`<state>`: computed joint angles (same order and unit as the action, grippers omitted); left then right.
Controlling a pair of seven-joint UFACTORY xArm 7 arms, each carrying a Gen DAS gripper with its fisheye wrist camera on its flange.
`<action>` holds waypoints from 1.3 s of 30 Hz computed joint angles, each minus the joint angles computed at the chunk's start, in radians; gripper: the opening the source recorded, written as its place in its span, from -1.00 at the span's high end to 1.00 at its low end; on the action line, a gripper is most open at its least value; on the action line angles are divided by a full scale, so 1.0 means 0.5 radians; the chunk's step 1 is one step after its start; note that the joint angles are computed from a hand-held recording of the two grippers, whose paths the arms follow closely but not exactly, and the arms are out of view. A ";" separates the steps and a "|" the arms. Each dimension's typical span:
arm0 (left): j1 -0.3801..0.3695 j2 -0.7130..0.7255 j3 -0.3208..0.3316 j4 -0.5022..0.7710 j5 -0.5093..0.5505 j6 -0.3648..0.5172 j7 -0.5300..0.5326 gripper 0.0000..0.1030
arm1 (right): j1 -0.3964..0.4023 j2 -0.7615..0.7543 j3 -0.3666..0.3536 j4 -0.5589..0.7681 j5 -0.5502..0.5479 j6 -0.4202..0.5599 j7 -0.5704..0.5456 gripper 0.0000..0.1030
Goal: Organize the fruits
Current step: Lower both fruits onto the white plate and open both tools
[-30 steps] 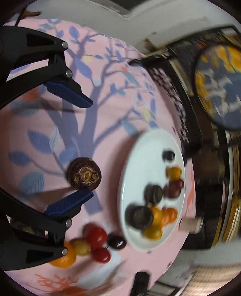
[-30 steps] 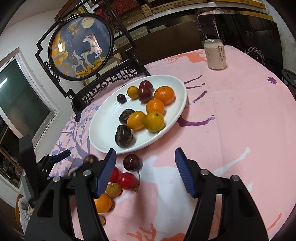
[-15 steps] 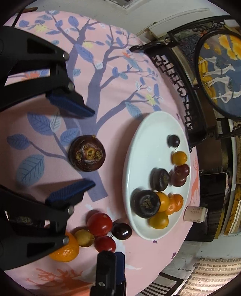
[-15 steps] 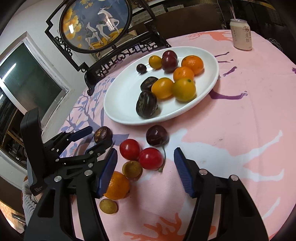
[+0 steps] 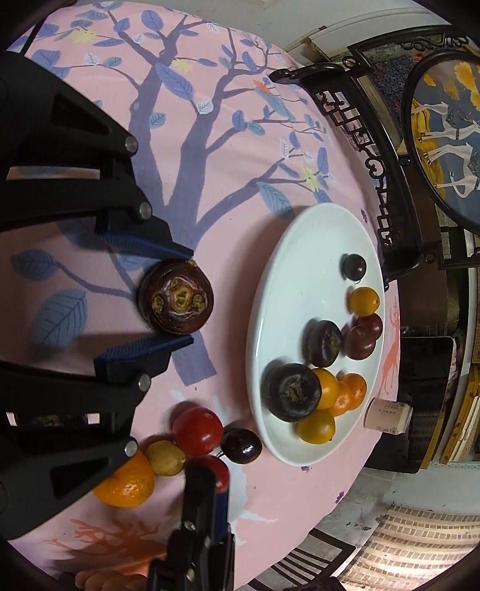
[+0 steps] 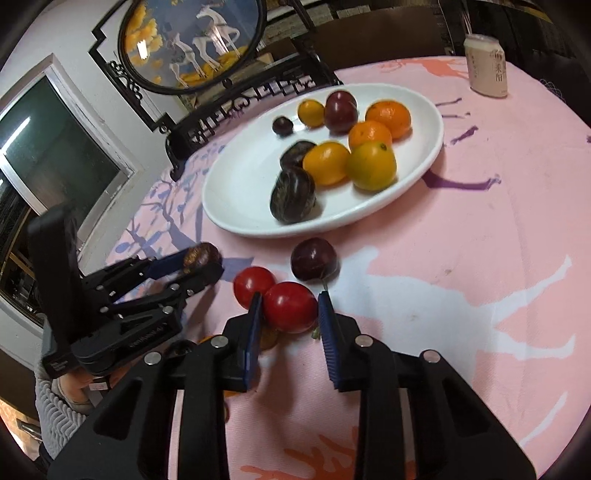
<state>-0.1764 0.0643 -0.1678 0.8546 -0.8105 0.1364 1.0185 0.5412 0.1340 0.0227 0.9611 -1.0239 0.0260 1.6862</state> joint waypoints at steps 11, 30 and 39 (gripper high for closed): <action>-0.036 -0.106 0.012 0.004 -0.393 -0.019 0.309 0.20 | -0.117 -0.168 0.015 0.017 -0.910 0.010 0.948 0.41; 0.192 0.162 -0.202 0.390 0.049 -0.023 -0.337 -0.35 | -0.229 -0.037 0.069 0.225 -0.763 0.254 0.741 -0.10; 0.040 -0.093 -0.149 0.081 -0.415 0.013 0.308 -0.50 | -0.303 -0.147 0.189 0.035 -0.711 0.230 0.827 -0.17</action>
